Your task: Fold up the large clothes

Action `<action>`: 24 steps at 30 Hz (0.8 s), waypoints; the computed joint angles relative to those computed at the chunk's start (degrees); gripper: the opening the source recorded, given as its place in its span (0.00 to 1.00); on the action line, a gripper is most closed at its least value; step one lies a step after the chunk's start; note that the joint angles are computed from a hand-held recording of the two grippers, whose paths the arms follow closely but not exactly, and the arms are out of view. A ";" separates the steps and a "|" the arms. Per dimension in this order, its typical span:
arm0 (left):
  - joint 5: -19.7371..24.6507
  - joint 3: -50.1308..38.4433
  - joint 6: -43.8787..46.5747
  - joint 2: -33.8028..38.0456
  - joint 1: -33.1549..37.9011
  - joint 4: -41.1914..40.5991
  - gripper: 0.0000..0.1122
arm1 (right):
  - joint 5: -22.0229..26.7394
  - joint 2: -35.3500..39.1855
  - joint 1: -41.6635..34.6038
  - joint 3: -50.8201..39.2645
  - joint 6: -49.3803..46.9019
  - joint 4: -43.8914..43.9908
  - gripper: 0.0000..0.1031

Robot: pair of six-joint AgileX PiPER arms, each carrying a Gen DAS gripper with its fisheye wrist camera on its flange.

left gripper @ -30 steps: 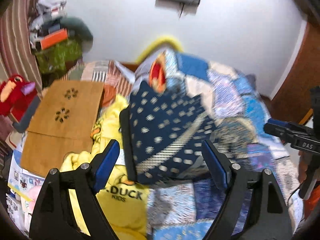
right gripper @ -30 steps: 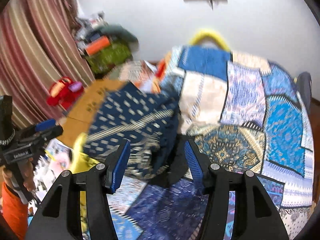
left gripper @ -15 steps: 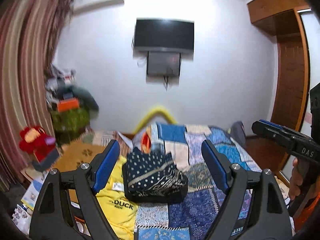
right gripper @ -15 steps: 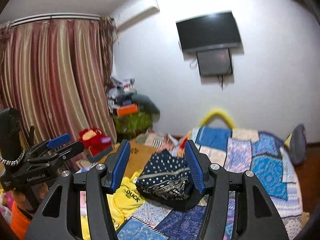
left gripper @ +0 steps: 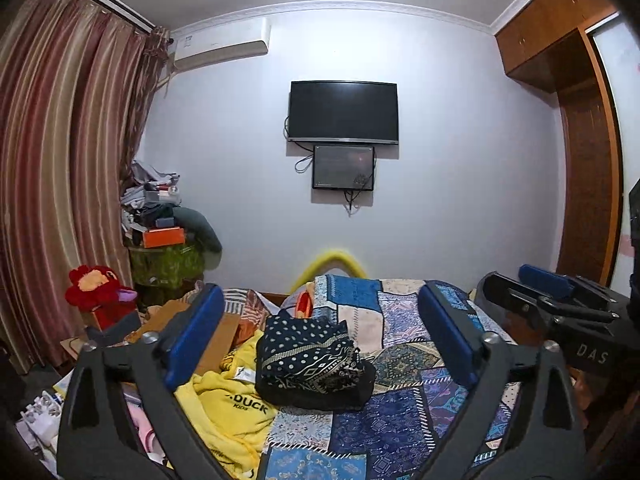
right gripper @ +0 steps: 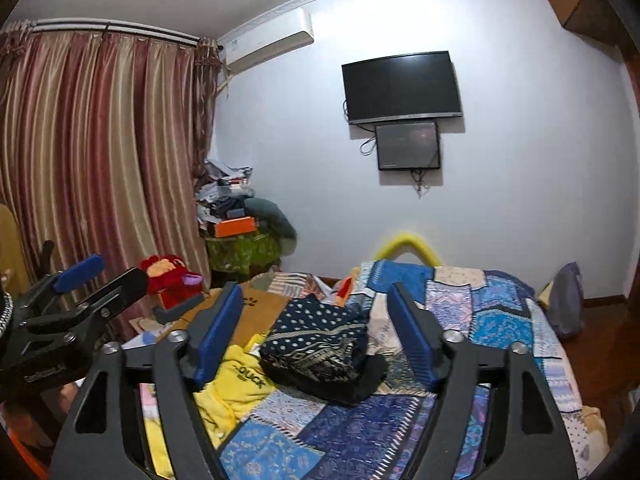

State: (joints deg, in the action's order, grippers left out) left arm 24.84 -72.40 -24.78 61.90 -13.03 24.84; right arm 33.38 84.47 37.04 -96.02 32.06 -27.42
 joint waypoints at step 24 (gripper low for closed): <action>1.42 3.03 -4.31 -0.36 -1.30 3.60 0.91 | 3.23 -3.08 0.82 3.43 3.81 -3.08 0.81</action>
